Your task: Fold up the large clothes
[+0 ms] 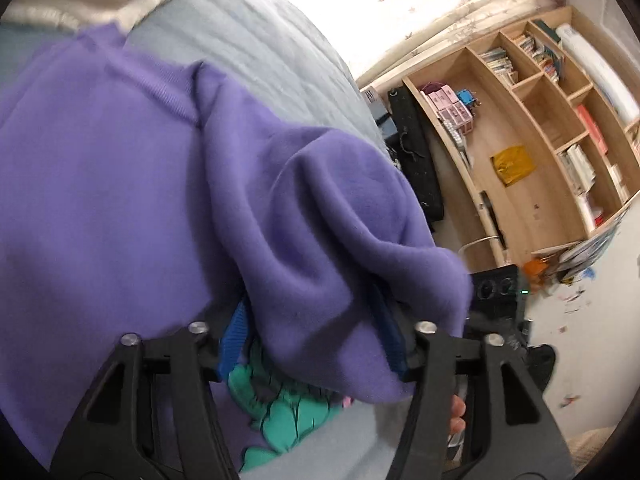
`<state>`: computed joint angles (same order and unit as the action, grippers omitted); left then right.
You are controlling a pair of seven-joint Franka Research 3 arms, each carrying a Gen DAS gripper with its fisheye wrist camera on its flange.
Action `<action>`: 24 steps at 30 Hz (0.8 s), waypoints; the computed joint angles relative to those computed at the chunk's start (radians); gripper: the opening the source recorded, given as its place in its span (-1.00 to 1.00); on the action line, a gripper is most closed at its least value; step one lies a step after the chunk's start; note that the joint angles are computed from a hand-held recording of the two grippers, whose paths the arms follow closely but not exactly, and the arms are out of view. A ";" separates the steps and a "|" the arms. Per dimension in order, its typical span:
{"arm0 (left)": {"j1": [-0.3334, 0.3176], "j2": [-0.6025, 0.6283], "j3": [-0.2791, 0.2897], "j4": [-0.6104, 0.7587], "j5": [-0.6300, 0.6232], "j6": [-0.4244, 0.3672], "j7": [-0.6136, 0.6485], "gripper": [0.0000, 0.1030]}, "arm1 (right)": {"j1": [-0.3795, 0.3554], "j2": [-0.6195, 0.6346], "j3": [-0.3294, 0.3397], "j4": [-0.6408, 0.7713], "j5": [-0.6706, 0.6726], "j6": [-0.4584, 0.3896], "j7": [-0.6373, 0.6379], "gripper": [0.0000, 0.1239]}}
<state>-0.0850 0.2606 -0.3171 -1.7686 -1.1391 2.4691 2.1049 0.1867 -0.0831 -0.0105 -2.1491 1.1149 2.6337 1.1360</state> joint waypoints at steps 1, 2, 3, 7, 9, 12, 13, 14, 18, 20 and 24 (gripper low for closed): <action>-0.024 0.006 0.005 0.012 0.050 0.051 -0.025 -0.72 | 0.003 0.008 0.011 0.012 -0.049 0.035 0.022 -0.59; -0.051 0.006 0.014 0.017 0.124 0.112 -0.076 -0.84 | 0.011 0.011 0.018 0.019 -0.047 0.077 0.002 -0.60; -0.074 0.004 0.021 0.020 0.200 0.167 -0.135 -0.84 | 0.017 0.003 0.021 0.018 -0.038 0.104 -0.019 -0.62; -0.129 -0.034 0.057 -0.004 0.502 0.244 -0.398 -0.86 | 0.017 -0.016 0.039 -0.021 -0.210 0.190 0.127 -0.65; -0.162 -0.036 0.100 -0.002 0.708 0.160 -0.598 -0.86 | -0.008 -0.006 0.038 -0.048 -0.387 0.121 0.348 -0.66; -0.156 -0.043 0.094 -0.034 0.809 0.067 -0.714 -0.86 | 0.008 -0.011 0.027 -0.107 -0.332 0.104 0.368 -0.67; -0.141 -0.062 0.079 -0.070 0.801 0.082 -0.705 -0.86 | 0.016 -0.019 0.026 -0.124 -0.316 0.122 0.350 -0.67; -0.133 -0.075 0.066 -0.095 0.797 0.099 -0.703 -0.85 | 0.022 -0.022 0.028 -0.134 -0.312 0.140 0.346 -0.67; -0.132 -0.078 0.046 -0.110 0.846 0.136 -0.734 -0.85 | 0.031 -0.012 0.034 -0.124 -0.372 0.152 0.372 -0.63; -0.131 -0.095 0.042 -0.123 0.868 0.144 -0.738 -0.85 | 0.023 -0.066 0.046 -0.158 -0.475 0.139 0.441 -0.50; -0.153 -0.145 0.051 -0.148 0.977 0.157 -0.792 -0.75 | -0.035 -0.211 0.089 -0.234 -0.748 0.114 0.625 -0.17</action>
<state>-0.2377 0.1152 -0.2660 -1.9162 -0.1618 2.6264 1.3129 0.1516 -0.2940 0.0786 -2.3826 0.3669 2.7475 1.7605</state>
